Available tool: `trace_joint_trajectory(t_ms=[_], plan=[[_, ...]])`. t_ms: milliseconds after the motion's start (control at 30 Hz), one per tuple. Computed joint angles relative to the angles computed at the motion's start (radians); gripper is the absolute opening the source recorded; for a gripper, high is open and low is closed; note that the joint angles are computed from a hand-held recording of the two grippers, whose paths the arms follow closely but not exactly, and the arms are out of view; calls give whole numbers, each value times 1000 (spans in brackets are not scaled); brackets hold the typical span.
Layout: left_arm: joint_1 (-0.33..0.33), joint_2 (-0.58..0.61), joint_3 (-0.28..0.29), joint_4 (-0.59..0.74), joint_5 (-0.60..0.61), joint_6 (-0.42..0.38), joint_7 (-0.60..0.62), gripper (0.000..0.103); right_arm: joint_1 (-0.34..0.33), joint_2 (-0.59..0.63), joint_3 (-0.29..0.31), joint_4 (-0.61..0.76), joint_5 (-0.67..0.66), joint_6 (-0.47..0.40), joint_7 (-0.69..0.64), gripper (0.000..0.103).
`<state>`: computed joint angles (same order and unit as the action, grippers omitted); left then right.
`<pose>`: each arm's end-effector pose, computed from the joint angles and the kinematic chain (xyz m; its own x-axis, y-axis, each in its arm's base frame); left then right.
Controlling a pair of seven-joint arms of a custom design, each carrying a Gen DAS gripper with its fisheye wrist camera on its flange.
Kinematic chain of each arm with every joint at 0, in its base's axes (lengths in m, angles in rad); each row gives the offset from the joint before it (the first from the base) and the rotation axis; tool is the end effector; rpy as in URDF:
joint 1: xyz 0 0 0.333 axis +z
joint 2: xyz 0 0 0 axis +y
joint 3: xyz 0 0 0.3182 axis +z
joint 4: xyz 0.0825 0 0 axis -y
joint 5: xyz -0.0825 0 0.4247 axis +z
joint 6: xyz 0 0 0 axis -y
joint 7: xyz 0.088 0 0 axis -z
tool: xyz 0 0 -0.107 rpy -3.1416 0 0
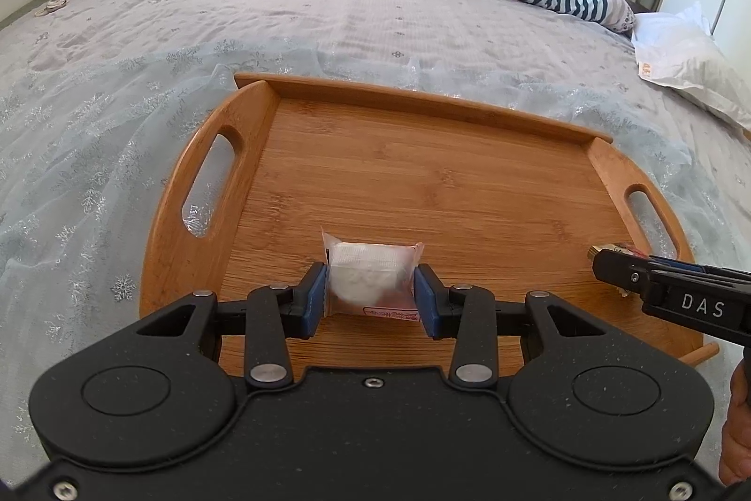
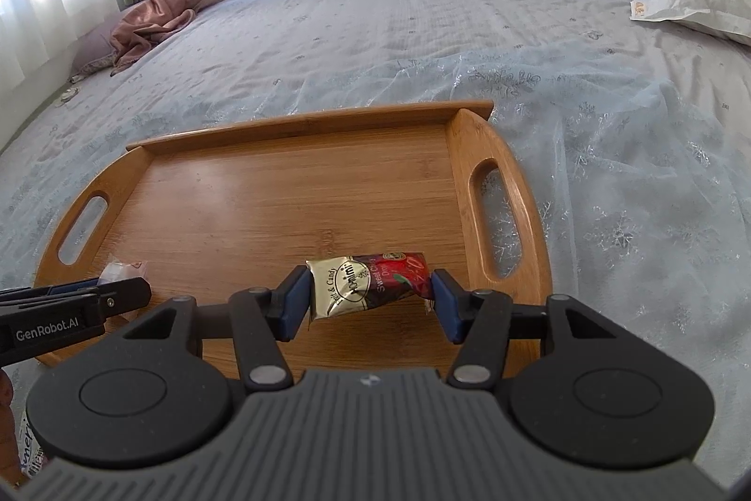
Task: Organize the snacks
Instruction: 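Carry the pastry with the left gripper while the right carries the gold packet over the tray, then open the left gripper on the tray while the right releases the gold packet beside it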
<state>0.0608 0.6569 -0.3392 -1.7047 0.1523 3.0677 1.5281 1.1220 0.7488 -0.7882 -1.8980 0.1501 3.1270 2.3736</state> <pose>0.7330 -0.1792 0.2904 -0.2797 -0.9523 0.1223 -0.7277 0.1271 -0.6740 0.6490 0.2788 0.2556 -0.2241 -0.9625 -0.1527 -0.6641 0.2655 -0.6989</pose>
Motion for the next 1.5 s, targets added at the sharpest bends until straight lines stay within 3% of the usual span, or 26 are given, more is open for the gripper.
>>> trace_joint_trajectory(t_ms=[400,1033,1200,1300,1433,1500], plan=[[-29,3,31,7,18,4,-19,39,-4,7,3,4,-5,-9,11,59],[-28,4,31,10,31,2,-26,41,-18,7,17,16,-35,-17,26,60],[-16,4,17,8,22,3,-23,45,-15,6,14,14,-44,-15,30,65],[-29,-4,35,3,31,11,-26,51,0,6,0,3,-38,3,28,73],[-7,-20,17,-21,31,34,-21,73,40,10,-36,-12,-19,10,15,79],[-2,-33,16,-38,37,52,-21,78,63,12,-57,-22,-7,15,9,80]])
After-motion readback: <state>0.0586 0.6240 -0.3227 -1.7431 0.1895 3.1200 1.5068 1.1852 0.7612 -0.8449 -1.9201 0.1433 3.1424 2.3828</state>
